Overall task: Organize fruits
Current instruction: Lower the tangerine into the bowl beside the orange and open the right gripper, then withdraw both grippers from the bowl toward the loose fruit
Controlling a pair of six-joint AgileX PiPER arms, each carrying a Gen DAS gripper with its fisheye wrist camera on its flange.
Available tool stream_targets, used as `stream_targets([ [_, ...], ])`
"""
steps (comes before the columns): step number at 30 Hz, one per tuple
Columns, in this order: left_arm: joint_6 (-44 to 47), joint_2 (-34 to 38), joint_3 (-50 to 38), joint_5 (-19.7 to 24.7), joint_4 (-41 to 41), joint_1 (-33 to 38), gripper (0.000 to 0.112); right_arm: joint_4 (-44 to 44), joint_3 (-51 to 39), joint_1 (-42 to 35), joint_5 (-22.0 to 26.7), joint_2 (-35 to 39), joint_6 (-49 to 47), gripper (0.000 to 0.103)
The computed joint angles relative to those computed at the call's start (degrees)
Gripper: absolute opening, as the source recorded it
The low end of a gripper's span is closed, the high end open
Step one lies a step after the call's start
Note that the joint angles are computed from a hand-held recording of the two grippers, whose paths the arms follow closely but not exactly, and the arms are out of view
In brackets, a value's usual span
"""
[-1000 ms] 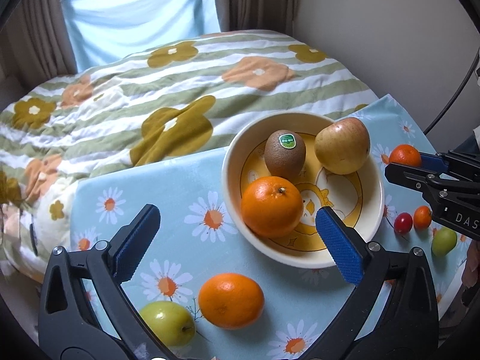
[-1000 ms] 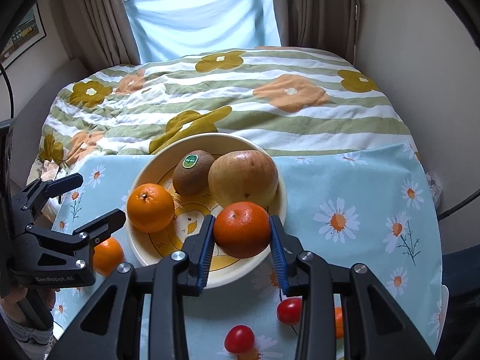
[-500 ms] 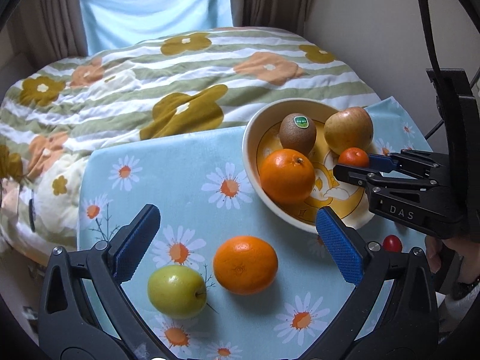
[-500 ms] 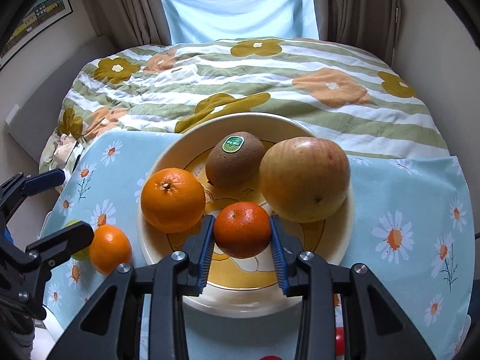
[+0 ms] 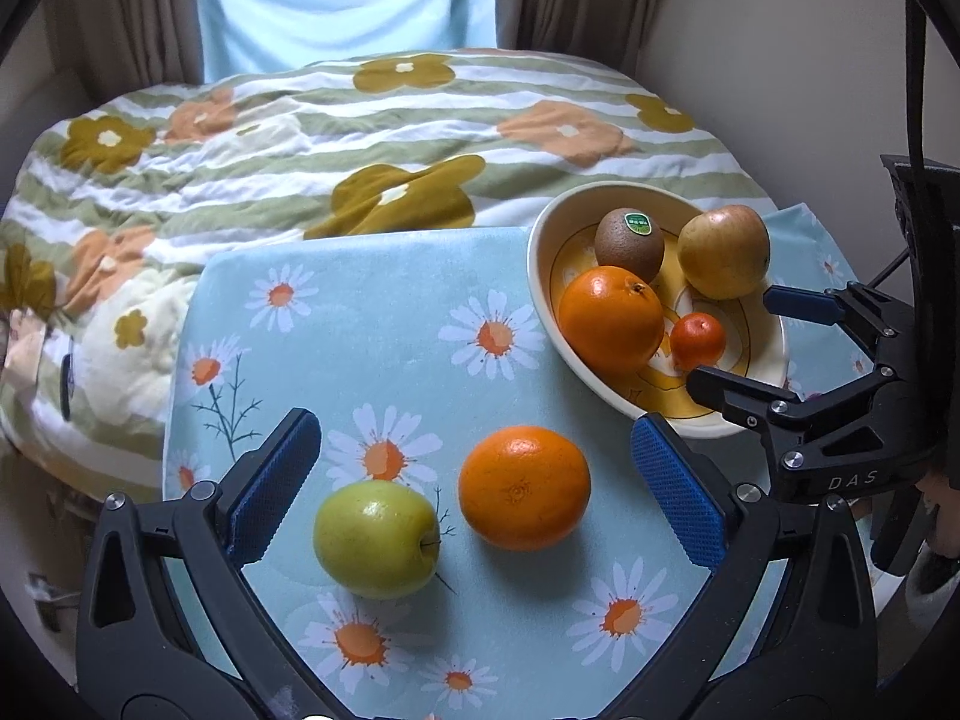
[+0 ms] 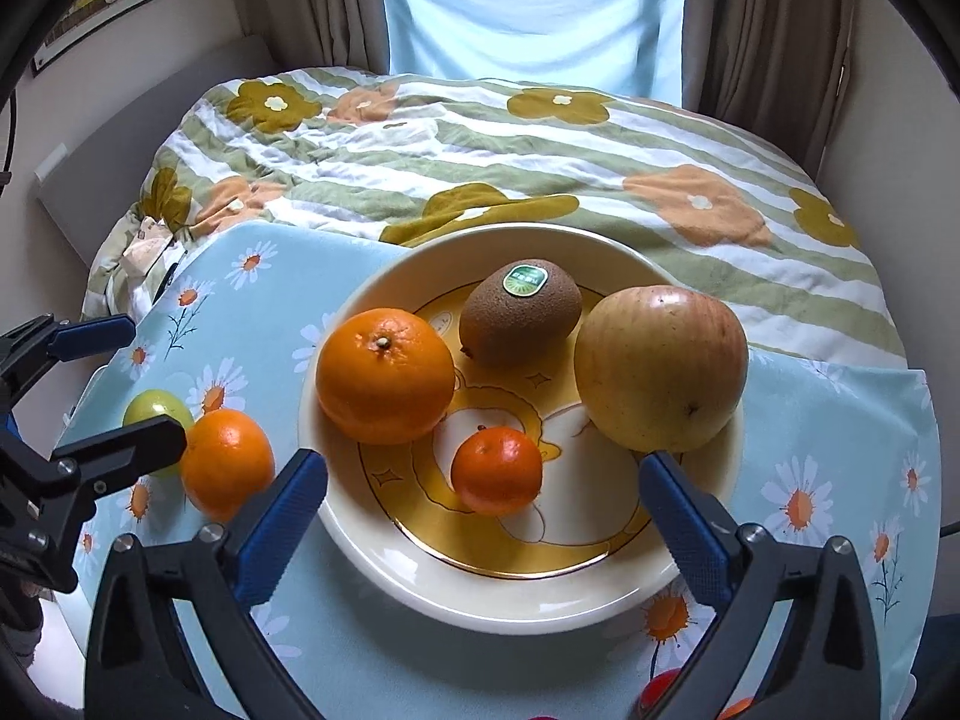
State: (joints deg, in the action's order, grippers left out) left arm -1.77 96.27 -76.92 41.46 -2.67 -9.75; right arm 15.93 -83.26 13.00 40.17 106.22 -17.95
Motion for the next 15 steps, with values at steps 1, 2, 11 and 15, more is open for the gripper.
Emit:
stream_targets([
  [1, -0.7, -0.3, 0.2, 0.1, 0.5, -0.2, 0.103, 0.2, 0.0, -0.1, 0.3, -0.1, -0.3, 0.103],
  [2, -1.3, -0.7, 0.3, 0.1, 1.0, -0.3, 0.103, 0.6, 0.3, -0.3, 0.5, -0.4, -0.5, 0.103],
  [11, -9.9, -7.3, 3.1, 0.6, 9.4, -3.4, 0.103, 3.3, 2.1, -1.9, 3.3, -5.8, -4.8, 0.103],
  [15, -14.9, -12.2, 5.3, 1.4, 12.5, -5.3, 0.103, 3.4, 4.1, -3.1, 4.0, -10.4, -6.5, 0.103],
])
